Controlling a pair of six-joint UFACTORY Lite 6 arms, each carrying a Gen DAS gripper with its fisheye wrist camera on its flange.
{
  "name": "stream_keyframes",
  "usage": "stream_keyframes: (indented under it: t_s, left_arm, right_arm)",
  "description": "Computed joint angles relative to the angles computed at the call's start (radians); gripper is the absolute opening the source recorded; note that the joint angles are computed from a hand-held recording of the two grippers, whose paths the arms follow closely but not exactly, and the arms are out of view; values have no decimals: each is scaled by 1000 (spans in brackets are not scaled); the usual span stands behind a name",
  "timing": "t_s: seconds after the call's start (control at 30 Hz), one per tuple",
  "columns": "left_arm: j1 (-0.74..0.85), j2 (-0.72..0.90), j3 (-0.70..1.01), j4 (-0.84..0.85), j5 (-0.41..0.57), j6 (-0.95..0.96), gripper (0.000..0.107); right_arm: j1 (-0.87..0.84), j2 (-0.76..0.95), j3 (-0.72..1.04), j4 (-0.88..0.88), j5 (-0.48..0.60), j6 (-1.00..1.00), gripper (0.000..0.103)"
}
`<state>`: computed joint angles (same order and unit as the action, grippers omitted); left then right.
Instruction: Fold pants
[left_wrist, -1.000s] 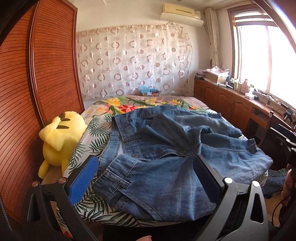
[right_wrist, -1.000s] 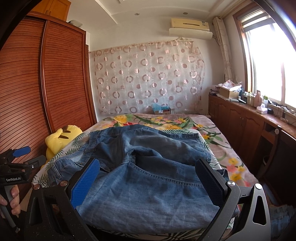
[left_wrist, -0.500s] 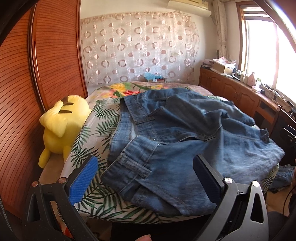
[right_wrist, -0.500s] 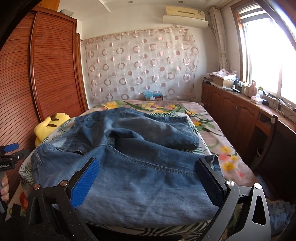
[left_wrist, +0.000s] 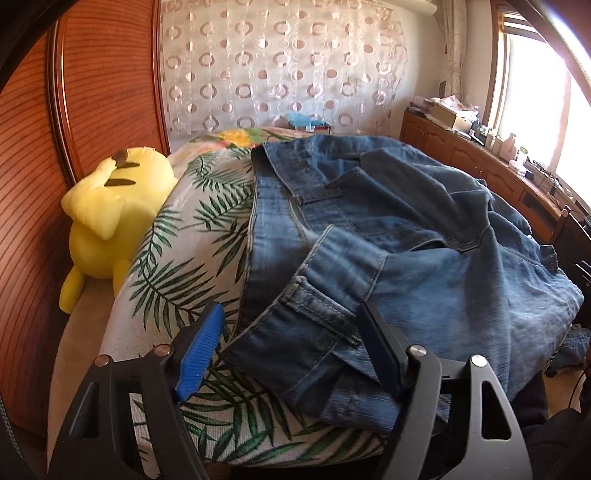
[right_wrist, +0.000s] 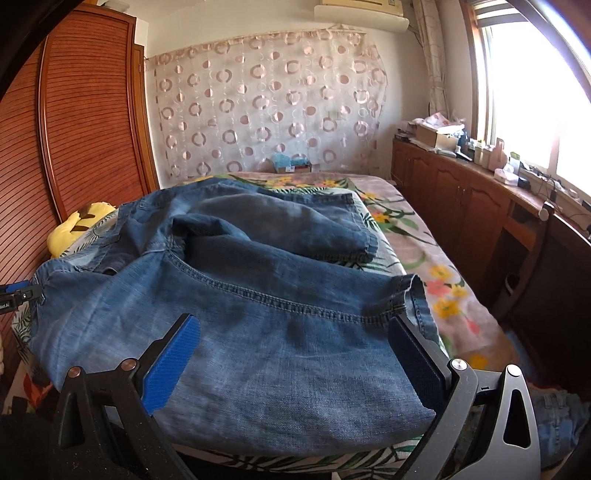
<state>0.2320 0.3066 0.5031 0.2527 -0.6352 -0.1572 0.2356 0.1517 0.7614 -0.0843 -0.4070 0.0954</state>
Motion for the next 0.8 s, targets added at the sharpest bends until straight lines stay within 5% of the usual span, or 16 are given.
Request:
stream_keyframes:
  t_s: [0.33, 0.43, 0.47, 0.57, 0.8]
  left_arm:
    - [68, 10, -1, 178, 28, -107, 57]
    - [75, -2, -13, 185, 35, -101, 47]
    - [77, -15, -26, 187, 36, -95, 31]
    - [95, -42, -42, 254, 40, -131, 15]
    - [131, -278, -158, 374, 87, -214, 8]
  right_arm:
    - [-32, -109, -52, -112, 60, 102, 101]
    - [-61, -102, -43, -152, 53, 139, 101]
    - [-67, -104, -47, -150, 48, 137, 101]
    - [-80, -110, -53, -145, 46, 133, 101]
    - [-115, -71, 2, -204, 55, 186, 101]
